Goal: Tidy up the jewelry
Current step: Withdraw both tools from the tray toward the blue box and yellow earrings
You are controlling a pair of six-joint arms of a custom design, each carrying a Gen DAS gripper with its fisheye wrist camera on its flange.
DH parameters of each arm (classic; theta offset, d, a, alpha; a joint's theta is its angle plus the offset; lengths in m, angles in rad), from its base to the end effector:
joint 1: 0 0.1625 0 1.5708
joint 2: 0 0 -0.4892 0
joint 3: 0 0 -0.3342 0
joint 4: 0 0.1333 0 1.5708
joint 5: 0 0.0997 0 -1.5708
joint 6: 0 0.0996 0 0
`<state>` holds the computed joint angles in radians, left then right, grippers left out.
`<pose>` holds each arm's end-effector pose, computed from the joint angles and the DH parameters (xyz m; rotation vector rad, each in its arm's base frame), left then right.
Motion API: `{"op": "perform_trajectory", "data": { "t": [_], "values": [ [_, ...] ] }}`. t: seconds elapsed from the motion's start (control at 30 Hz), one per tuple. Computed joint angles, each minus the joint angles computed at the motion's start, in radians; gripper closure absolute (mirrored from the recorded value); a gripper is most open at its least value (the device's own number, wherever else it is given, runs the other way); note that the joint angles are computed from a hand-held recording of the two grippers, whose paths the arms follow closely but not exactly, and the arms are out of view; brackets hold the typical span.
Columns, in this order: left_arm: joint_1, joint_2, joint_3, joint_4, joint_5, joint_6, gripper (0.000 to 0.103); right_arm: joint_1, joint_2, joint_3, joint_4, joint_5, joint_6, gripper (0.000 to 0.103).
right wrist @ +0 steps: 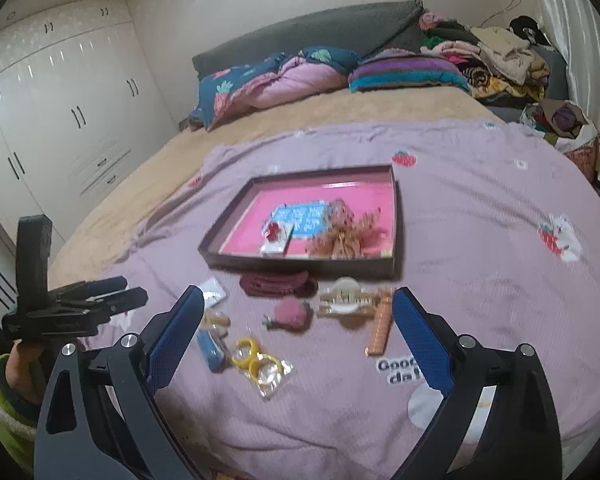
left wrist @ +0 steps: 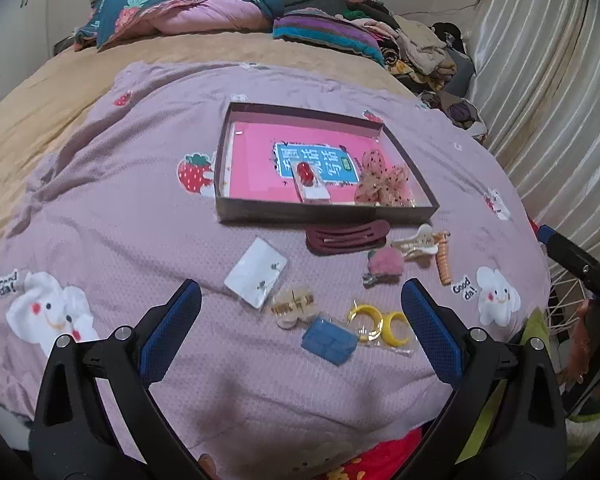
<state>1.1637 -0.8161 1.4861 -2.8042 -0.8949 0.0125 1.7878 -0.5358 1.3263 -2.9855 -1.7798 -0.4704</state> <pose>-0.1066 -0.7413 0.2989 0.2669 2.4518 -0.8653 0.2809 -0.7507 0.1539 0.8357 -2.6101 0.8404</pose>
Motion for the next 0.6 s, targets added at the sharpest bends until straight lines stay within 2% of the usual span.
{"op": "perform_trajectory", "data": {
  "t": [0.6],
  "values": [
    [0.016,0.026,0.086,0.006,-0.02,-0.019,0.009,-0.033,-0.003,0.053,0.036,-0.023,0.005,0.009]
  ]
}}
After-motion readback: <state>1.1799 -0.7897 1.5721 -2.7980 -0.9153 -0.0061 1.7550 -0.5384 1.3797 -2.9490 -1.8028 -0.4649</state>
